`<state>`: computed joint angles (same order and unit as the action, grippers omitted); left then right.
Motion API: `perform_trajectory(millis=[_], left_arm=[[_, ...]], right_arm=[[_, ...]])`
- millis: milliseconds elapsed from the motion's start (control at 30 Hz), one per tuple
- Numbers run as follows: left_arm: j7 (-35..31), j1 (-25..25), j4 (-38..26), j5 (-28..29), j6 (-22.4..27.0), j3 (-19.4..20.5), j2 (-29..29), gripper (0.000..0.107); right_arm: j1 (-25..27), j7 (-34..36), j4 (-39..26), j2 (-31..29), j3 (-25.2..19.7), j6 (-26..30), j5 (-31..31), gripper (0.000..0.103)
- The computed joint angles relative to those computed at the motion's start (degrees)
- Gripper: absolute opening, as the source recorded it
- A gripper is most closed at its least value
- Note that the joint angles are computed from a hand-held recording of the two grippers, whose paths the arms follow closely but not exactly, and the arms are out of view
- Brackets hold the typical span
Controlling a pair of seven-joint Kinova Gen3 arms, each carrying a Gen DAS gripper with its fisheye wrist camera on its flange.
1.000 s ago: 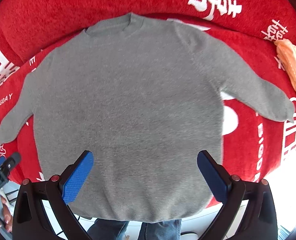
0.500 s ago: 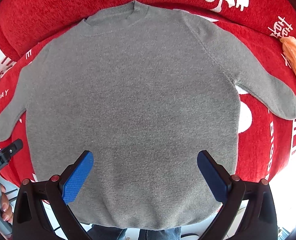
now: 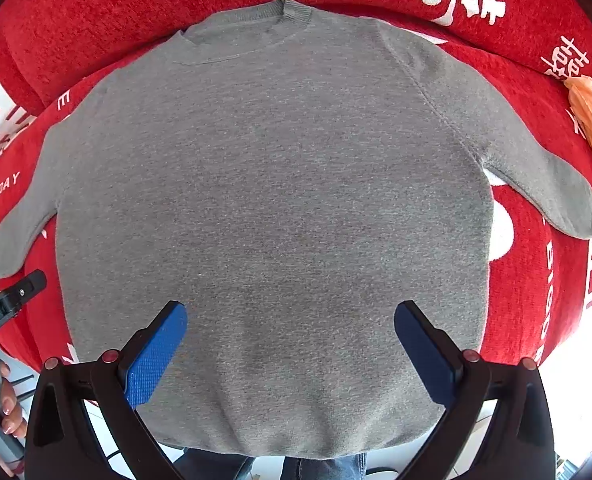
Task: Fold small clothes
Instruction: 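Move the left tool to the sweater's sleeve cuff and grasp it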
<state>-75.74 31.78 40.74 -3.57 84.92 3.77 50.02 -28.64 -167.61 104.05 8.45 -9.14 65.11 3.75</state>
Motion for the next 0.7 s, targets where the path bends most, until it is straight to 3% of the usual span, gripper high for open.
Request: perform_trajectory(millis=[400,600,700], left_arm=[[0.7,-4.5,3.5,1.8,-4.0,-0.1,-0.9,0.103],[3.8,-10.7,9.4,3.7,-11.6,-0.9,-2.3,0.103],[5.8,-16.2,11.7,7.8,-15.9,0.1,-1.3,0.103]], right_arm=[[-2.2,0.7,-4.3,3.6,-0.1,0.8,1.0,0.103],[-3.5,2.5,-7.0,5.5,0.0,1.3,1.6,0.103],[-4.0,3.4,-8.2,6.8,0.2,0.7,1.4,0.103]])
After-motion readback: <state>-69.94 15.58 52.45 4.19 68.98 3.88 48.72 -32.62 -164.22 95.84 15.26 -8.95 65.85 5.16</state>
